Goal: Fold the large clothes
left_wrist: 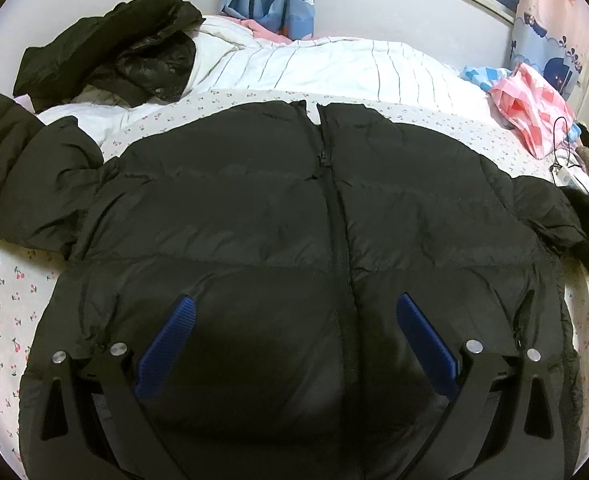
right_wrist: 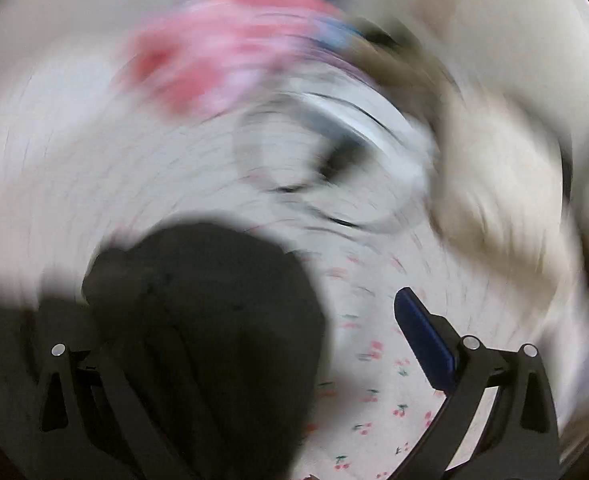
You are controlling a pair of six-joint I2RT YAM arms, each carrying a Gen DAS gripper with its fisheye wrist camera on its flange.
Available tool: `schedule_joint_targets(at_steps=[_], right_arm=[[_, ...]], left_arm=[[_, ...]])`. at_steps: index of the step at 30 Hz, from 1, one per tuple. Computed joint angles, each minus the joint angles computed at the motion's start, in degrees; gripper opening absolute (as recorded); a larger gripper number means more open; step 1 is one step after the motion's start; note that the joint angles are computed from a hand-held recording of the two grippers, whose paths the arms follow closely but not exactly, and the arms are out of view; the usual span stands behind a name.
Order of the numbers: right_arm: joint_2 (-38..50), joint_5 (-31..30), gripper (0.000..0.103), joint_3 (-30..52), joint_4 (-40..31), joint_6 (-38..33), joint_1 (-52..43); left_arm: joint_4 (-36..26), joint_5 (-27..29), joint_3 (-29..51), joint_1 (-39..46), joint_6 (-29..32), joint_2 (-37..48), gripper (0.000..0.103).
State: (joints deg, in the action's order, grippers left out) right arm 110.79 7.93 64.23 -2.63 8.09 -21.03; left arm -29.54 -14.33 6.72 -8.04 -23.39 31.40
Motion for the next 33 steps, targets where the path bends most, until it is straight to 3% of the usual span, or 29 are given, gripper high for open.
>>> schedule_joint_targets(at_steps=[2,4,6,10,12,18,22,23,24,25,29,31,32,33], right_arm=[[-0.8,-12.1,0.096,0.9,-2.2,7.5,-11.2],[2.1,-24.7,0.096,3.9,-5.8,7.4,-21.7],[4.7,-31.6,0.096,5.8,-8.5,4.2,-27.3],[14.0,-49.0,0.096,13.8,-22.8,-7.6,-33.6],[16.3,-51.1,0.096,15.0,-24.4,-9.0,-33.9],[17.5,-54.2,0.096,13.8,-18.0,-3.8,-34.1],[19.5,-55.9,0.094,14.3,-14.3,-7.2,-34.1],[19.8,-54.8,0.072,15.7,-15.7,-9.4,-32.9],[21.0,-56.7,0.02,19.0,-19.9,-11.2,-32.1],[21.4,-60.2,0.011,20.9,-21.9,-9.9,-32.0],[9.5,-67.6,0.009,13.6,-6.5,-2.2,-32.0],[7.7,-67.6,0.009,12.6,0.0,2.7,-33.0],[8.5,-66.7,0.011,13.8,-1.1,2.1,-32.9],[11.4,-65.0,0.018,17.7,-7.6,-1.8,-32.3]], left_arm=[[-0.4,0.6,0.0,0.5,0.1,-0.7,0.096],[-0.6,0.3,0.0,0.0,-0.1,-1.0,0.096],[-0.2,-0.7,-0.1,-1.3,-0.8,-0.4,0.096],[1.9,-2.2,-0.2,-2.9,-1.8,2.7,0.096],[2.7,-2.5,-0.4,-3.3,-2.1,3.9,0.096],[3.7,-2.6,-0.5,-3.0,-1.9,5.0,0.096],[3.3,-3.7,-0.5,-4.3,-2.1,4.3,0.096],[3.6,-4.3,-0.5,-4.8,-2.3,4.7,0.096],[3.6,-4.7,-0.5,-5.3,-2.6,4.9,0.096],[3.6,-4.7,-0.6,-5.0,-2.5,4.6,0.096],[1.4,-4.5,-0.5,-3.5,-2.2,0.4,0.096],[0.9,-3.7,-0.6,-2.5,-1.9,-0.8,0.096],[1.1,-3.5,-0.7,-2.6,-1.9,-0.6,0.096],[1.3,-3.4,-0.7,-2.7,-1.9,-0.2,0.096]])
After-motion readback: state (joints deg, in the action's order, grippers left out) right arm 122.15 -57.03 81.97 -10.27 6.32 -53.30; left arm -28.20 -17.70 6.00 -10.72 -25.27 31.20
